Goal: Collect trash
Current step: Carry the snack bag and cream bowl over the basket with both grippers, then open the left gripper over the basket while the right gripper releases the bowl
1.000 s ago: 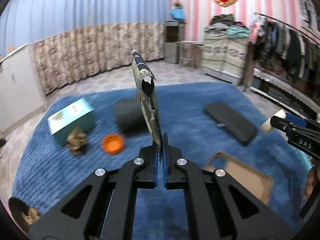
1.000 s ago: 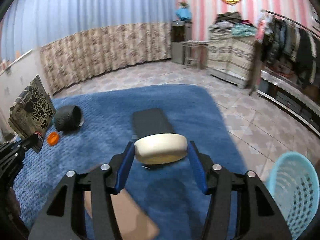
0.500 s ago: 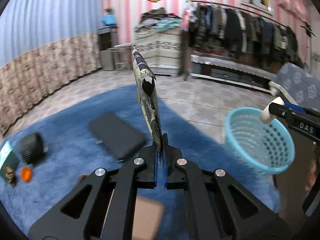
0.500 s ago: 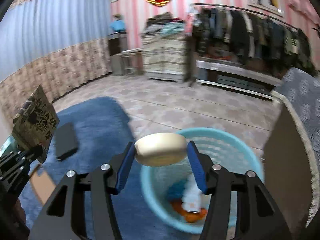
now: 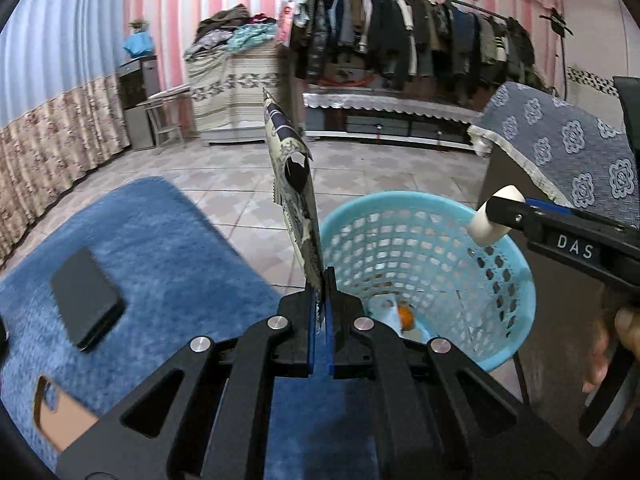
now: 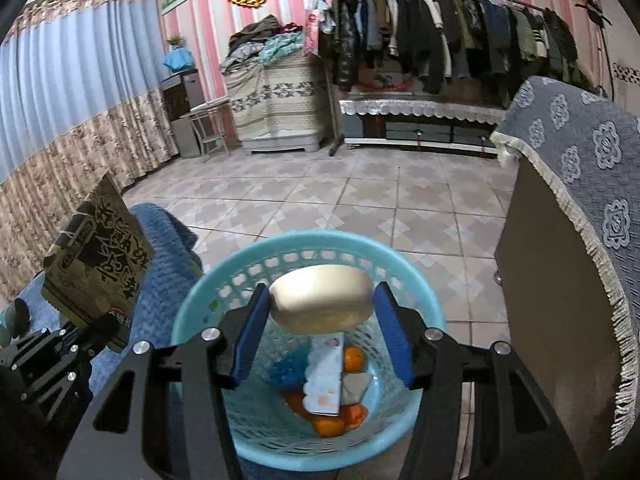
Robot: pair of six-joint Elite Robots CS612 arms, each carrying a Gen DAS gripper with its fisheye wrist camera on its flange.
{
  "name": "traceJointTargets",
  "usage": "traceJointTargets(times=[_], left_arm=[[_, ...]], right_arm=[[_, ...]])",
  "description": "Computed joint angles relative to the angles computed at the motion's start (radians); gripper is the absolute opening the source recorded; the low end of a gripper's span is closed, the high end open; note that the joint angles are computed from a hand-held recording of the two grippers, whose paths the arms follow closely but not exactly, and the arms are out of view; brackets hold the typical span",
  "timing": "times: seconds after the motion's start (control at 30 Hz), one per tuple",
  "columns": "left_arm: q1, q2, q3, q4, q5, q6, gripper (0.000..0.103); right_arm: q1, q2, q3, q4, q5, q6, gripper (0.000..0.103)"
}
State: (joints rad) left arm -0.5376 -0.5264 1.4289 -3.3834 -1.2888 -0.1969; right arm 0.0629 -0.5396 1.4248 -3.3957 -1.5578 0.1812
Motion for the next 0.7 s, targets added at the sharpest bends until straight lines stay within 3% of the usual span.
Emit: traceJointTargets(times=[0.6, 0.67, 0.7], left_arm=[[-0.028, 0.071, -0.149, 0.162, -0.061, 0.073, 0.003], [-0.028, 0.068, -0.146, 0.171, -0.056, 0.08, 0.009], [-0.027, 0.065, -0.142, 0.179, -0.052, 0.08, 0.019]], right_arm=[[-0.033, 0.026, -0.009, 0.01, 0.039, 0.072, 0.054], [-0.03, 0.027, -0.01, 0.013, 0.042, 0.072, 0.054], [-0.031, 0.028, -0.011, 0.015, 0.044, 0.071, 0.054]])
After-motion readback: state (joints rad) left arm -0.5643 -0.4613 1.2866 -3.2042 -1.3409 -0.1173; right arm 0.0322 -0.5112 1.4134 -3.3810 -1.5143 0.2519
